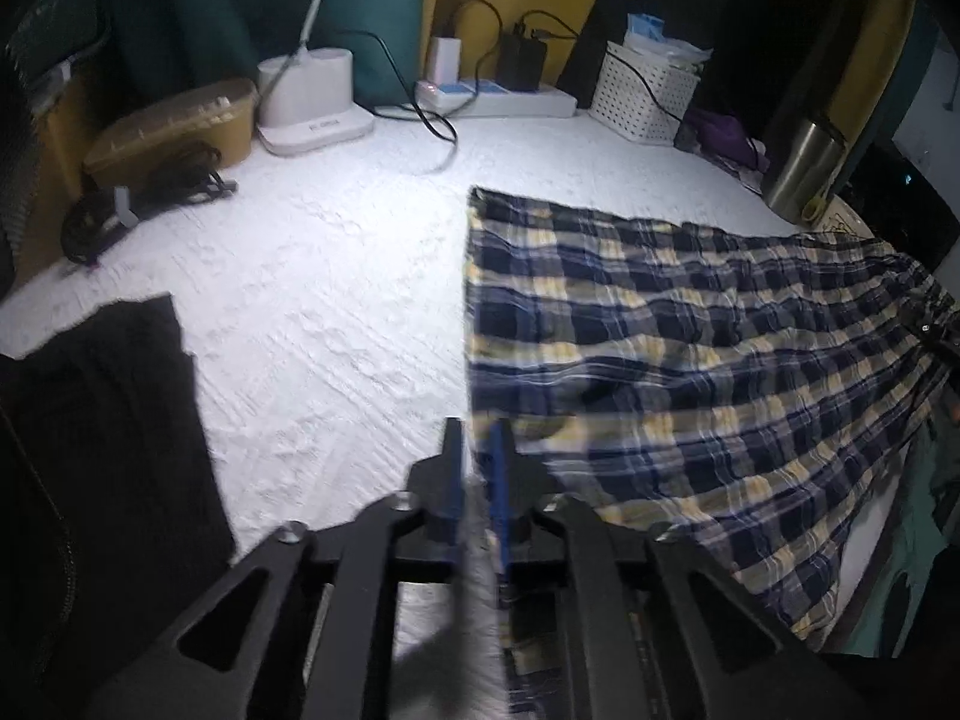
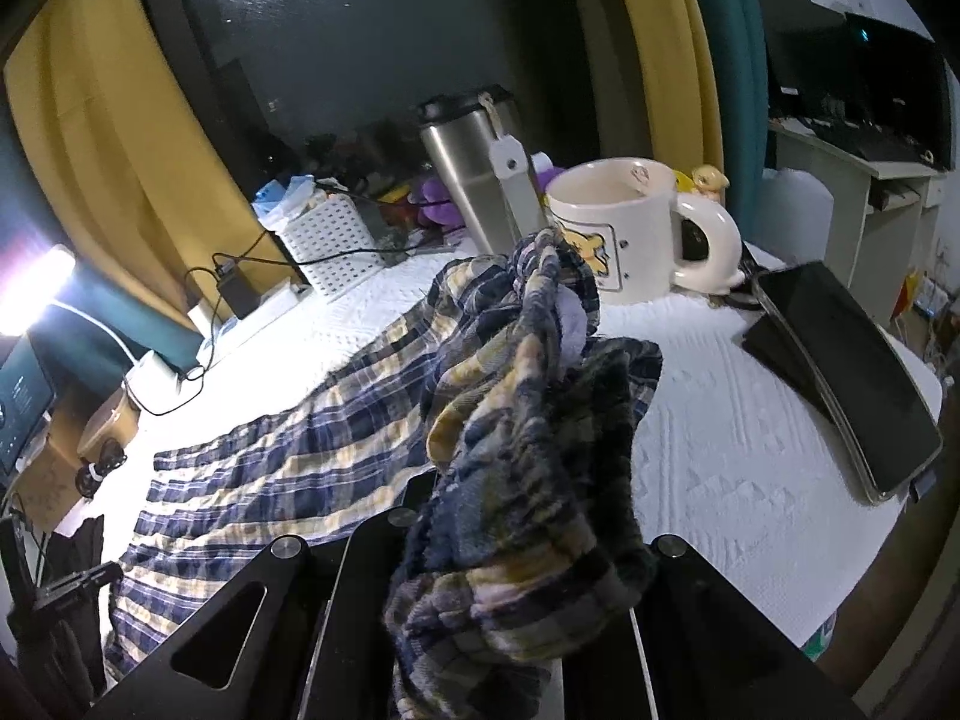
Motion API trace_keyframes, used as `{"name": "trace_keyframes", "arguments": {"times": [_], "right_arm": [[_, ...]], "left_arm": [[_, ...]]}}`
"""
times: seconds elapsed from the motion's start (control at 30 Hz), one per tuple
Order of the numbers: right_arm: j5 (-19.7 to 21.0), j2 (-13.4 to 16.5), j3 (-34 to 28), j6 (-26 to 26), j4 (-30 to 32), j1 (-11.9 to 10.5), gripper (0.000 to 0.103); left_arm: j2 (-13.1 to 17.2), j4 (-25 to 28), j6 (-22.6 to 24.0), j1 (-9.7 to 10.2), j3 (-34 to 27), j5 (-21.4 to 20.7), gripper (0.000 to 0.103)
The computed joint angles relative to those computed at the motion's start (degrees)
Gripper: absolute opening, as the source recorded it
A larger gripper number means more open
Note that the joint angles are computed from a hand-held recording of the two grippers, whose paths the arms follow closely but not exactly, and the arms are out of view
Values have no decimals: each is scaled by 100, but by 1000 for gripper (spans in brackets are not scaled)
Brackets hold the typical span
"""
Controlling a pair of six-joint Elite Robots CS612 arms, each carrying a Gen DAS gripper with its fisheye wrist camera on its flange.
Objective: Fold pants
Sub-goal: 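Carry the held leg ends over toward the waistband with the right gripper and release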
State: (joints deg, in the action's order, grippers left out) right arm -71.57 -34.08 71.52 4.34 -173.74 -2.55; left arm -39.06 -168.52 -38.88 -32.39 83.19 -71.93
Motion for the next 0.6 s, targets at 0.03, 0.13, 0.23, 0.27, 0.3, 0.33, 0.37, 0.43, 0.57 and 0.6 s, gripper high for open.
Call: {"name": "trace_keyframes", "arguments": {"times": [0.03,0.13,0.23,0.27,0.3,0.33,0.37,0.43,0.57,0.6], "right_arm": [[11,-17,7,-25,-22,12,10],[45,-68,42,-86,-85,44,10],[104,-117,60,-156,-127,95,10],[123,-126,62,-168,-131,105,10],[142,-139,64,-188,-140,127,10],[159,-152,69,-206,-146,145,10],[184,-163,70,-227,-152,167,10],[212,-181,60,-284,-153,215,10],[240,-210,31,-415,-114,322,10],[246,-218,21,-458,-89,355,10]], "left_arm": [[-9,-39,21,1,16,40,36],[-39,-232,110,17,78,138,51],[-64,-354,186,36,123,213,51],[-72,-399,205,45,140,221,51],[-85,-451,228,57,163,234,51],[-93,-480,242,63,177,242,51],[-106,-528,268,74,201,253,51],[-122,-611,298,84,229,277,51],[-153,-836,322,112,329,294,52],[-166,-904,320,120,370,299,52]]}}
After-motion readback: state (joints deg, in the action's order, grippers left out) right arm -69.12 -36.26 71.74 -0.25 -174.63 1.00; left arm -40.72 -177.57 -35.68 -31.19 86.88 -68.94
